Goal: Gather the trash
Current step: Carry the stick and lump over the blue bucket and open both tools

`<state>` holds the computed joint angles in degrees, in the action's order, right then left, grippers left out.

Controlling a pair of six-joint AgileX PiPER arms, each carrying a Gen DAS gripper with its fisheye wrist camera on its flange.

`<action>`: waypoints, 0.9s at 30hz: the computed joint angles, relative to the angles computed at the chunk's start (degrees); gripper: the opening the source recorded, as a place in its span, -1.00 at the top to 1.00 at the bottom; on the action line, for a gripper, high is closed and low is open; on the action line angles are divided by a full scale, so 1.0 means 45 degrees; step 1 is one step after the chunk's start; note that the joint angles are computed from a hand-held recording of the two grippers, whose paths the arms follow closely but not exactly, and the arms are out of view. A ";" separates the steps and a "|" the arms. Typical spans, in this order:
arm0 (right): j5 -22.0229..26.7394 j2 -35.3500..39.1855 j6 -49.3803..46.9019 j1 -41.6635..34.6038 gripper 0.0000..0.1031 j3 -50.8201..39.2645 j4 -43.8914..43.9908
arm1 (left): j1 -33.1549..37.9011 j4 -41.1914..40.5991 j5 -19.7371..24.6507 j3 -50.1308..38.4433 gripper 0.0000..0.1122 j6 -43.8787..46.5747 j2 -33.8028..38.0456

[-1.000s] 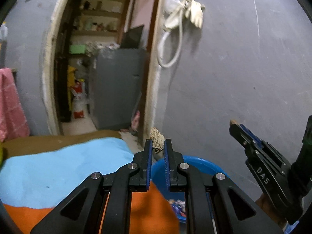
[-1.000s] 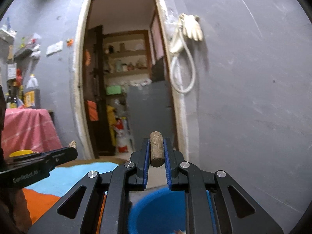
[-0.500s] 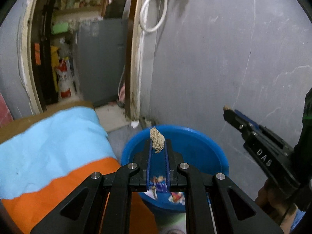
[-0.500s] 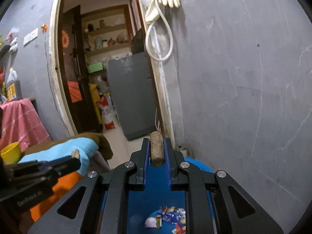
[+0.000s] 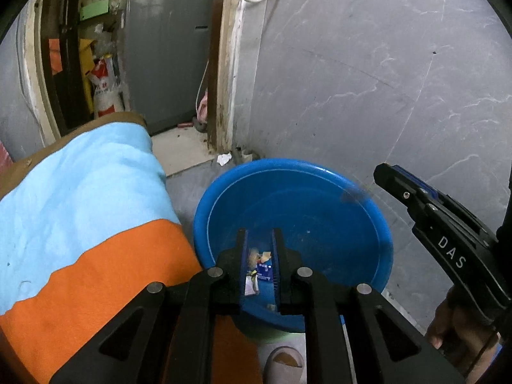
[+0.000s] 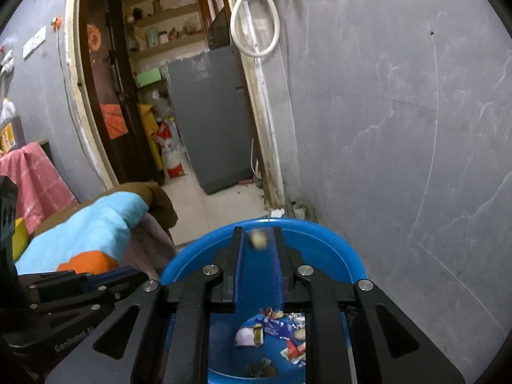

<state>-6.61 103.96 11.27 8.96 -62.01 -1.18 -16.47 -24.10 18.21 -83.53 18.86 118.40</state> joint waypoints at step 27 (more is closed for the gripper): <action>-0.0354 -0.0093 -0.3701 0.0144 0.09 -0.0026 0.3939 | 0.0418 0.0632 -0.1639 0.2235 0.25 -0.0415 -0.1917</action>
<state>-8.20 103.55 -5.38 9.61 -62.12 16.55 -14.59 -21.25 10.84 -73.47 16.99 109.77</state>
